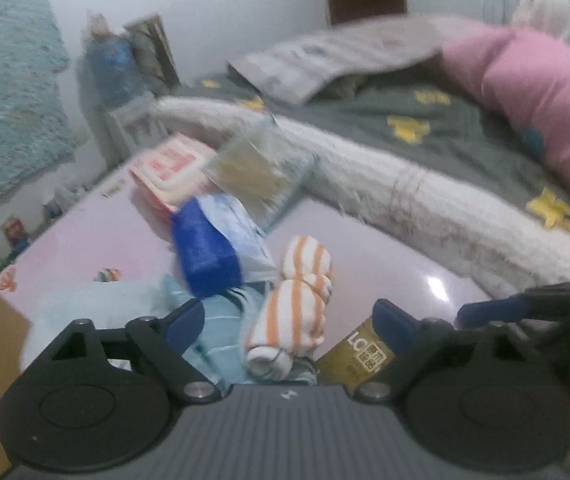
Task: Organize soft objects
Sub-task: 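Grasp the orange-striped sock roll with the left tool while the right tool grasps the clear plastic bag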
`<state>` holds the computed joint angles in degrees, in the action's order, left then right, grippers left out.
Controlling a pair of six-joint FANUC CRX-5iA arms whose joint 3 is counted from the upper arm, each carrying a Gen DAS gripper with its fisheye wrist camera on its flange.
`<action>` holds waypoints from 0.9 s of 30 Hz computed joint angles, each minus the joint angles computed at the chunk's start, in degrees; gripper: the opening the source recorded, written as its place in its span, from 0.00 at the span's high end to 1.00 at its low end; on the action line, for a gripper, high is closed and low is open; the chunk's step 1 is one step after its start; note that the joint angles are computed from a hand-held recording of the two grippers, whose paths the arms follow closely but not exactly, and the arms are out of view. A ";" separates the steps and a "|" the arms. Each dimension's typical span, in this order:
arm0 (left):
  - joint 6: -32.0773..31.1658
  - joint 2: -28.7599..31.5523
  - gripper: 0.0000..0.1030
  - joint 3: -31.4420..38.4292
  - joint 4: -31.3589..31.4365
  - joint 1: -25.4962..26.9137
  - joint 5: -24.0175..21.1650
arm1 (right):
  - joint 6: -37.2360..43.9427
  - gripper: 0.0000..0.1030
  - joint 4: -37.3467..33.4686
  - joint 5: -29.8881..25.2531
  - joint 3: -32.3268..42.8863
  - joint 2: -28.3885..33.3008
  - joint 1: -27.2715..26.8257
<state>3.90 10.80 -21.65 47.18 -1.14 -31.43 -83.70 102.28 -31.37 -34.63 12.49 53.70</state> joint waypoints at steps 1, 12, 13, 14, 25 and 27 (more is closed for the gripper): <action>2.56 1.25 0.15 1.81 -3.16 -0.31 -0.59 | -0.54 0.15 0.83 0.39 -0.04 -0.02 -0.28; 25.64 13.07 0.32 20.05 -24.06 -2.24 -10.75 | -2.58 0.15 5.70 2.28 -0.78 -0.50 -2.28; 26.66 13.67 0.34 20.99 -24.99 -2.36 -11.36 | -2.99 0.15 6.06 2.30 -1.00 -0.66 -2.36; 27.82 14.28 0.36 21.89 -25.79 -2.38 -12.12 | -3.41 0.15 6.29 2.20 -1.18 -0.79 -2.37; 30.63 16.14 0.56 23.34 -18.55 -0.27 -17.29 | -1.70 0.15 2.82 0.35 -1.25 -0.99 -0.73; 30.73 16.01 0.56 22.75 -15.11 0.73 -18.33 | 0.13 0.15 0.73 -1.27 -1.13 -1.28 0.39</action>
<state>34.63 26.81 1.10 32.07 -0.41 -49.76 -83.57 103.01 -32.64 -35.76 11.21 54.09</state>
